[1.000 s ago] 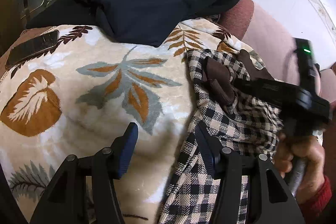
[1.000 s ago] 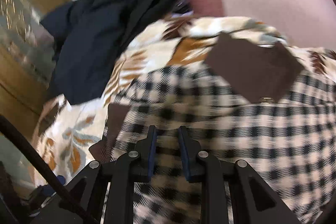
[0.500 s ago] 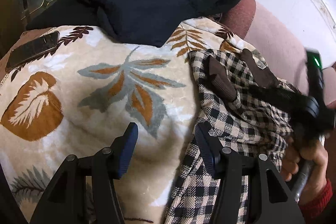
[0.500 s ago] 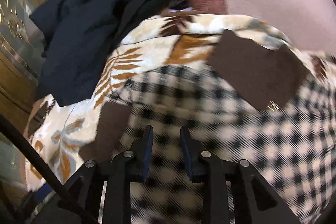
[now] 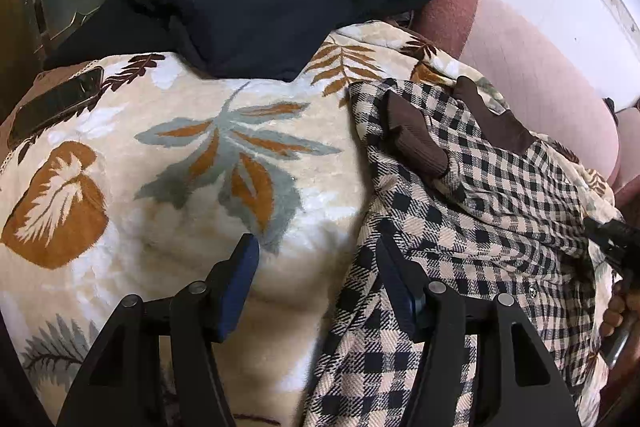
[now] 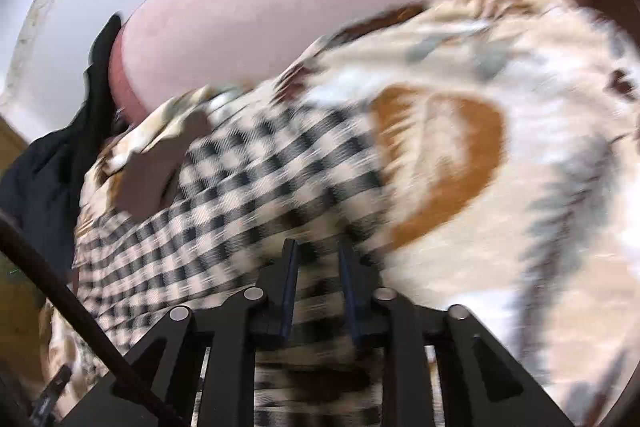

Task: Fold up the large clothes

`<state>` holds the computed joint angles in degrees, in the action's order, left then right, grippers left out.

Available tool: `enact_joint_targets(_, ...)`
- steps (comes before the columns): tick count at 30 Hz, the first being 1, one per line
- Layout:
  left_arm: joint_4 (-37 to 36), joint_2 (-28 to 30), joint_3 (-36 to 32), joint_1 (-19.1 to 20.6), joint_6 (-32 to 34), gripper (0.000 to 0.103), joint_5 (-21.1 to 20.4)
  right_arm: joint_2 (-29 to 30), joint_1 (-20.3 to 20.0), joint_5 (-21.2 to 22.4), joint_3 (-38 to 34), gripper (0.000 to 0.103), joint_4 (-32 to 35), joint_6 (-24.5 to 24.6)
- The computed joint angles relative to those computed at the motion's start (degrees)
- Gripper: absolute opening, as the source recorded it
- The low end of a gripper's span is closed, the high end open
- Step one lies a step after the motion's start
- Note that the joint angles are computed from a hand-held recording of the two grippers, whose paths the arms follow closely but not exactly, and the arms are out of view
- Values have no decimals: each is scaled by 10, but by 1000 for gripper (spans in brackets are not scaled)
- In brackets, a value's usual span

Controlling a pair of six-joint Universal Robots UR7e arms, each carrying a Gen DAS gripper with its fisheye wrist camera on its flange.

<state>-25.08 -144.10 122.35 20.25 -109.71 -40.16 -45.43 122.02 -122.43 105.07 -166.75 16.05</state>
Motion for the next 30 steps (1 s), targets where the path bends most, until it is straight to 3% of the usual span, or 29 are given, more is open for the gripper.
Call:
enact_joint_targets(4, -2, 2, 6, -12, 1, 60, -4, 3, 5, 130, 3, 25, -16, 16)
enact_joint_targets(7, -8, 6, 11, -6, 10, 60, -4, 47, 16, 228, -17, 25, -19, 22)
enact_joint_targets(9, -12, 4, 11, -4, 14, 60, -4, 79, 23, 272, -35, 25, -10, 22)
enact_joint_targets(11, -9, 1, 9, -7, 12, 60, -6, 102, 29, 283, -46, 25, -3, 28)
enact_joint_targets(15, 5, -5, 3, -21, 0, 60, -13, 101, 15, 245, -16, 23, -36, 58)
enact_joint_targets(16, 12, -7, 0, -27, -7, 60, -17, 87, 6, 238, 4, 16, -55, 63)
enact_joint_targets(21, 42, -16, -10, -55, -39, 60, -35, -9, -26, 142, 101, 14, -113, 89)
enact_joint_targets(22, 49, -17, -11, -62, -44, 60, -39, -29, -35, 150, 118, 7, -120, 89)
enact_joint_targets(23, 57, -18, -12, -70, -49, 60, -46, -47, -35, 135, 127, 7, -113, 96)
enact_joint_targets(24, 66, -18, -12, -79, -54, 60, -53, -69, -29, 96, 137, 10, -95, 101)
enact_joint_targets(25, 78, -20, -13, -92, -62, 60, -64, -88, -22, 61, 146, 29, -83, 92)
enact_joint_targets(29, 102, -35, -10, -137, -61, 63, -109, -146, -12, 32, 191, 40, -43, 89)
enact_joint_targets(30, 118, -46, -9, -167, -70, 65, -133, -161, -14, 35, 205, 42, -29, 91)
